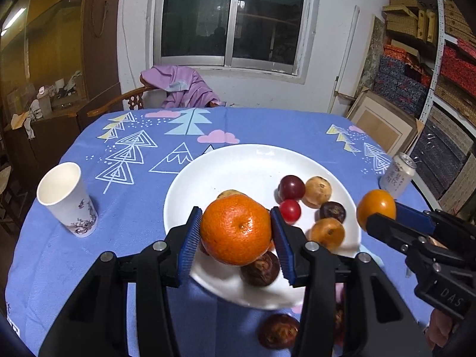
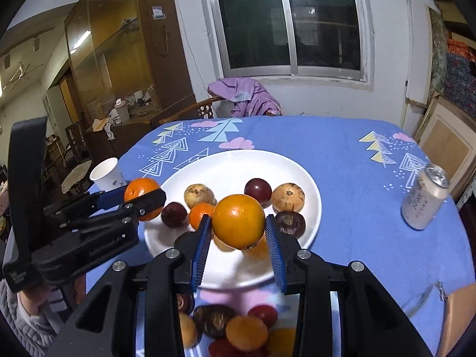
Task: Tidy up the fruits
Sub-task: 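Carry the mandarin and orange tomato onto the white plate and open both tools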
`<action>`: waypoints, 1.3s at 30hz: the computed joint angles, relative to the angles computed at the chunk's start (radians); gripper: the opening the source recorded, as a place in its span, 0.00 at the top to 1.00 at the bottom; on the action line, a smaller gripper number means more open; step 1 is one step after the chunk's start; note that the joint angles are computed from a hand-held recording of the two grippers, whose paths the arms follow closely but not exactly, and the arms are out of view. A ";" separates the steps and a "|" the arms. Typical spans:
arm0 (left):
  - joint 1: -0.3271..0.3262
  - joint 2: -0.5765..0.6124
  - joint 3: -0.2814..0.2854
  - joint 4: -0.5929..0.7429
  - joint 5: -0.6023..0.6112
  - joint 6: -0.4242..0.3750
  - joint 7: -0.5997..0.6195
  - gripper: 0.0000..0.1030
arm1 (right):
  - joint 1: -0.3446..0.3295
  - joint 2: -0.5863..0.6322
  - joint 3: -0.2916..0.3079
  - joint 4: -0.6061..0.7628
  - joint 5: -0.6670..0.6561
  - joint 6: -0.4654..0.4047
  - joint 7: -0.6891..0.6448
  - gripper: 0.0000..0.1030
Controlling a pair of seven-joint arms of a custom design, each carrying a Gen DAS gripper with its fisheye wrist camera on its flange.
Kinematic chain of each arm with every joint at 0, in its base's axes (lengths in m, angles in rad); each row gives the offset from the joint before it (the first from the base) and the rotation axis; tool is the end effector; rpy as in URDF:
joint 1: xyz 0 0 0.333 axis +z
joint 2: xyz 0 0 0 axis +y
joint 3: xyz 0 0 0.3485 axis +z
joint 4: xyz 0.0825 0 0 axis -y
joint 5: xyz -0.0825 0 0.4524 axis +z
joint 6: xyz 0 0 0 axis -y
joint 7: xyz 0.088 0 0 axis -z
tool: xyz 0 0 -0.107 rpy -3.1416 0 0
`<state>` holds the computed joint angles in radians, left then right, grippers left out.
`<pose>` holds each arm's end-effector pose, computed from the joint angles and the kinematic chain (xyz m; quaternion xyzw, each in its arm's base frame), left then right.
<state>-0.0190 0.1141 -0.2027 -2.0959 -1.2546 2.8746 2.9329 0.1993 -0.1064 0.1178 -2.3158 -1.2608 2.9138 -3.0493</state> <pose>0.6423 -0.0870 0.4051 -0.4828 0.7640 -0.3878 0.1810 0.5215 0.2337 0.4248 -0.5764 0.6962 -0.2649 0.3360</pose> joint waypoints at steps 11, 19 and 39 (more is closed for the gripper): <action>-0.029 0.199 -0.017 0.194 0.424 0.032 -0.379 0.55 | 0.042 0.159 -0.079 0.092 0.240 0.037 -0.234 0.63; 0.037 0.240 -0.107 0.223 0.532 0.047 -0.460 0.54 | 0.053 0.137 -0.115 0.071 0.153 0.069 -0.122 0.50; 0.118 -0.209 -0.084 -0.270 -0.178 -0.010 0.208 0.42 | -0.040 -0.288 0.104 -0.294 -0.235 0.004 0.465 0.42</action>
<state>0.0991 -0.0945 -0.2869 -2.3662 -1.4325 2.8643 3.1406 0.1595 -0.3948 0.2221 -2.6095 -1.4962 2.9178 -2.5845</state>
